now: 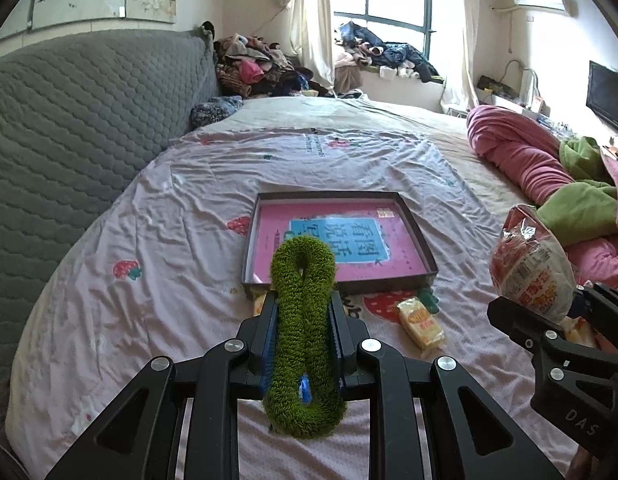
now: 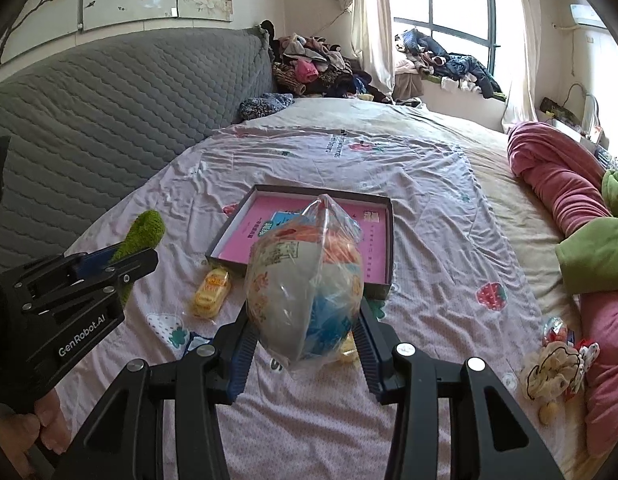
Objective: Organize objects
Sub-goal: 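Carry the green ring and wrapped egg toy toward the tray with both tools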
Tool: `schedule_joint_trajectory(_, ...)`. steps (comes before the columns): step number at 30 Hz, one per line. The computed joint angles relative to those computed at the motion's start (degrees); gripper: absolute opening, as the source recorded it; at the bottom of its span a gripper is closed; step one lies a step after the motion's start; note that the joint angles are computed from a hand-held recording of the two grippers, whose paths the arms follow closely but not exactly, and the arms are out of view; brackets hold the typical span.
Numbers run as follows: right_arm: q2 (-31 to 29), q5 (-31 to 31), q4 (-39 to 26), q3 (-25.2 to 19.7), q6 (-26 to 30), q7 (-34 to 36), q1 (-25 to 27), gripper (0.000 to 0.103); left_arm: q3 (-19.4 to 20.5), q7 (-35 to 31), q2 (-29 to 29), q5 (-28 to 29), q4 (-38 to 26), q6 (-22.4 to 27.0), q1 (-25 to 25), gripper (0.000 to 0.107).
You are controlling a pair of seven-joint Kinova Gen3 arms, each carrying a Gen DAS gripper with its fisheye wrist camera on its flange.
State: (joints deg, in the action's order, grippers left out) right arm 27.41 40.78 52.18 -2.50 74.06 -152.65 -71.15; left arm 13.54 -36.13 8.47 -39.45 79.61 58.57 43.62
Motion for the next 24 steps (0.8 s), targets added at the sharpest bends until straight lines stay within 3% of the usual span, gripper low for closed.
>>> schedule_joint_trajectory(12,3.80,-2.58,-6.56,1.84,-1.56,6.78,2.99,0.046,-2.63,-3.49,4.21,0.97,-4.87,-1.14,-0.73,0.023)
schedule_joint_trajectory(24,6.39,-7.54,-8.92,3.83,-5.52,10.55,7.18,0.046,-6.89,-6.68,9.98,5.13,-10.13,-3.16,-0.65,0.023)
